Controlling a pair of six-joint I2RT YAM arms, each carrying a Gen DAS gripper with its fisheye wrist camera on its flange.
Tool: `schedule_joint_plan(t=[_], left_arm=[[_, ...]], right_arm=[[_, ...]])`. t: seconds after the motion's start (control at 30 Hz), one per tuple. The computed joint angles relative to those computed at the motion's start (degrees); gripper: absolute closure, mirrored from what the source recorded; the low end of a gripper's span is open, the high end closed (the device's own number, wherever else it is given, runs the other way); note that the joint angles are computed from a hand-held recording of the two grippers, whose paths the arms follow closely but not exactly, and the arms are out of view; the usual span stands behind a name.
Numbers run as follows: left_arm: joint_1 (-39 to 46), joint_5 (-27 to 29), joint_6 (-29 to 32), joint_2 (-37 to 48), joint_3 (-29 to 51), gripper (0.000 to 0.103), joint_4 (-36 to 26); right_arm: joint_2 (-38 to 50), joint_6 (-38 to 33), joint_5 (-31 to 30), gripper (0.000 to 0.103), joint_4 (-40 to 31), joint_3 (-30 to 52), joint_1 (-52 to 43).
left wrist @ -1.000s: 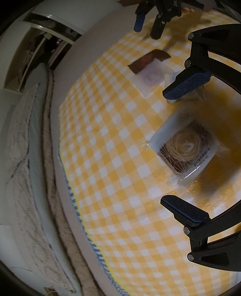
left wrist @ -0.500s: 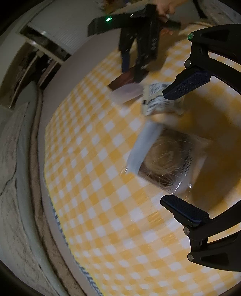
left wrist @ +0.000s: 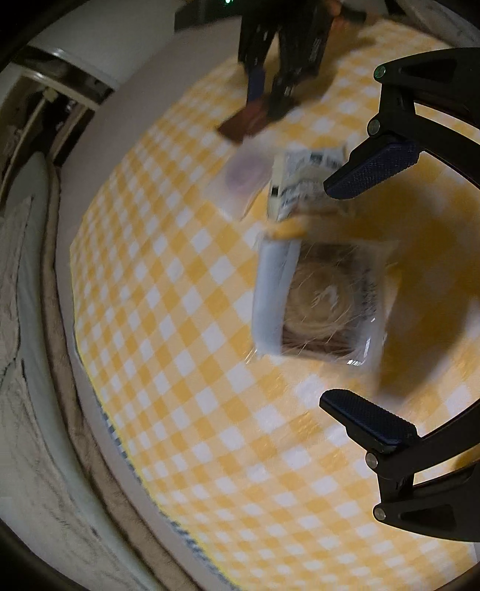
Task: Organize snacks
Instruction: 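Grasp the round wrapped cake with the left gripper while the right gripper grasps the brown pastry, then carry both held snacks into the white box and open both grippers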
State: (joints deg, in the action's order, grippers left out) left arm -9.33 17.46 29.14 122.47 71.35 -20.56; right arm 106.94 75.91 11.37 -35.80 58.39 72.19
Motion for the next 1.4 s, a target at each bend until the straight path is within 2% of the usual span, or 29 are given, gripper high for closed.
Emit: schedule_joint_plan(t=[0.1, 0.2, 0.4, 0.6, 0.73, 0.83, 1.07, 1.13, 1.23, 1.4], left_arm=[[-2.20, -3.96, -1.92, 0.35, -1.70, 0.004, 3.47], [-3.40, -5.40, -3.10, 0.30, -2.79, 0.010, 5.01], [-4.92, -7.36, -5.04, 2.43, -0.79, 0.032, 3.91], [-4.93, -8.87, -4.95, 3.24, 1.62, 0.039, 1.04], [-5.19, -11.15, -6.85, 0.73, -0.83, 0.040, 3.82], [-4.47, -9.79, -8.99, -2.43, -3.26, 0.040, 4.74], [-1.44, -5.54, -11.98, -15.62, -12.06, 0.040, 6.58], [-0.42, -4.59, -12.09, -19.59, -14.59, 0.040, 6.35], [1.07, -3.71, -12.13, -25.01, -17.82, 0.040, 5.97], [5.36, -1.11, -10.56, -34.56, -21.43, 0.040, 1.90]], right_arm=[[-0.76, 1.24, -0.40, 0.062, 0.06, -1.11, 1.87], [-1.29, 0.55, -1.18, 0.062, 0.81, -1.82, 1.86], [-2.93, 3.36, -2.27, 0.062, -0.10, -1.95, 4.95], [-7.01, 6.97, -1.99, 0.062, -3.36, -2.48, 7.36], [-9.12, 8.73, -0.03, 0.062, -6.02, -2.08, 7.57], [-11.13, 10.10, 1.60, 0.062, -7.72, -2.02, 7.44], [-14.42, 13.38, 8.87, 0.062, -16.66, 3.41, 9.04], [-13.45, 12.61, 10.86, 0.062, -18.78, 6.90, 8.23], [-13.42, 9.55, 12.62, 0.062, -17.99, 8.90, 5.24], [-9.93, 6.75, 15.71, 0.062, -20.30, 16.67, 4.12]])
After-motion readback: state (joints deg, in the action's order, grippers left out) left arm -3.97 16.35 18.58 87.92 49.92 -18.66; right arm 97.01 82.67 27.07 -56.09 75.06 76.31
